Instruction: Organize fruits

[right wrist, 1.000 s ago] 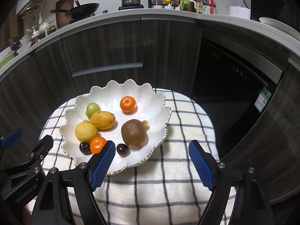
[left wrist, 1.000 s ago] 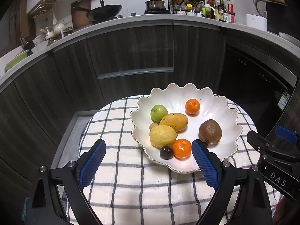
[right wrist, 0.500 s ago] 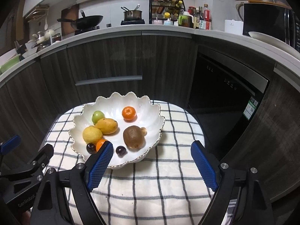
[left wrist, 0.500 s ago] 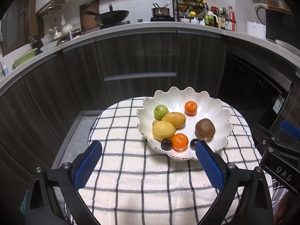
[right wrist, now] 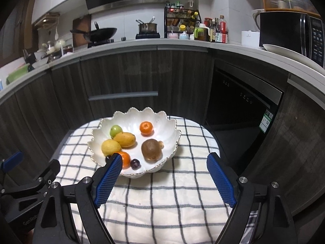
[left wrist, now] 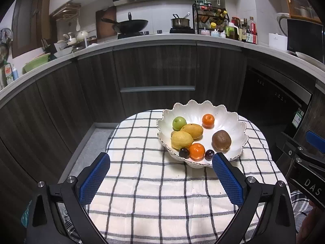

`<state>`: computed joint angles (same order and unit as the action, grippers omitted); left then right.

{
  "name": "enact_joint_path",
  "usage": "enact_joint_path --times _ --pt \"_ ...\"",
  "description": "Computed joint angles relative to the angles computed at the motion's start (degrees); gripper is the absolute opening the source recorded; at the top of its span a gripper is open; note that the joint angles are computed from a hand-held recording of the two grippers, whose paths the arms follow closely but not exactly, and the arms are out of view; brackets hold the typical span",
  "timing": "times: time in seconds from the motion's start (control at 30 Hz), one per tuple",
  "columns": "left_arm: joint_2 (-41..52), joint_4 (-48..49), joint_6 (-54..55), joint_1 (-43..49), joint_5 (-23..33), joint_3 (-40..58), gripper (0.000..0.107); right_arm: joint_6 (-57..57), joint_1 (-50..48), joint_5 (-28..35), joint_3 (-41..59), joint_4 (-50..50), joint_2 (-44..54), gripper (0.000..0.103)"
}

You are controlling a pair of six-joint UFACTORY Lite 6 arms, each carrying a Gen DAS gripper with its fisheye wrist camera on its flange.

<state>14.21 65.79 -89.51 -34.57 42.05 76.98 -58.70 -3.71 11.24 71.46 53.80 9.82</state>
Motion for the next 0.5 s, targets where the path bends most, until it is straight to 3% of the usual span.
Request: enact_joint_path --times 0.5 --pt "-8.16 0.78 -4.66 -4.12 4.30 -8.65 0.103 -14.25 -0.74 0.17 -11.52 13.46 -11.00 0.087"
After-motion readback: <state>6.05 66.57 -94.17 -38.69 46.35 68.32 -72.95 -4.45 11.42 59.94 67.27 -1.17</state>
